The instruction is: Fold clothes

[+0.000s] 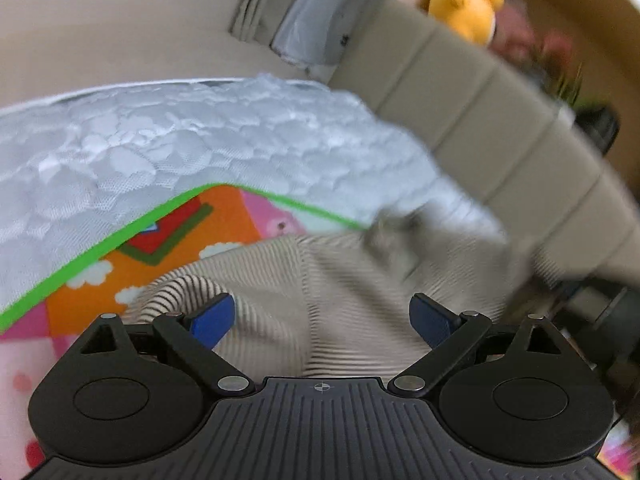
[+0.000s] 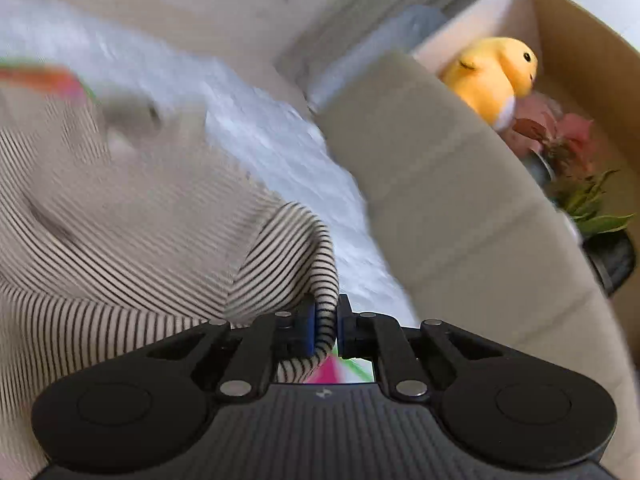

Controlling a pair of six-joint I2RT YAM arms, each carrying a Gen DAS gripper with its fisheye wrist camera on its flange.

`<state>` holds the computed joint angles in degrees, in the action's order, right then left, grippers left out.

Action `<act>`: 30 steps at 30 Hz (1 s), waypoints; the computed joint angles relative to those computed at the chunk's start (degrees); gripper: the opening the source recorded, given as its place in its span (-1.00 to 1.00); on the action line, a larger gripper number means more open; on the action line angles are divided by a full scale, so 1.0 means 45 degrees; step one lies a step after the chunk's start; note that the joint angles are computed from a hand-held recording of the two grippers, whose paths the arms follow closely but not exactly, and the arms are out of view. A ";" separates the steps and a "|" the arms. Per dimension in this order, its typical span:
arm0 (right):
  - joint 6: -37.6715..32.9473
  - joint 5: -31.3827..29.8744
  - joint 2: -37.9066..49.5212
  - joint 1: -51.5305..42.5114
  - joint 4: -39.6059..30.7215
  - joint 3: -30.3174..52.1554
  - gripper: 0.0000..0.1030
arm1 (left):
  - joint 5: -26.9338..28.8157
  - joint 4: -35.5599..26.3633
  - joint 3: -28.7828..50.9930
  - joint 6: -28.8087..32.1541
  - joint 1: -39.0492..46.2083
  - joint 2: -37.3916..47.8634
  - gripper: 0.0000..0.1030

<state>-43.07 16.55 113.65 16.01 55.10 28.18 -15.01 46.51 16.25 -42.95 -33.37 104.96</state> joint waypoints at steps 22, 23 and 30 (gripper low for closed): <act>0.3888 -0.5896 -0.7364 -0.0926 -0.6731 -0.4325 0.14 | -0.0852 -0.0439 0.0492 -0.0107 0.0308 0.1031 0.84; 0.4280 -0.5500 -0.7155 -0.0125 -0.5908 -0.4857 0.15 | -0.0920 -0.0422 0.0288 -0.0265 0.0322 0.0758 0.84; 0.6574 -0.0995 -0.0424 0.4699 0.0703 -0.4757 -0.50 | -0.1569 -0.0503 -0.1116 -0.0998 0.0542 -0.1011 0.92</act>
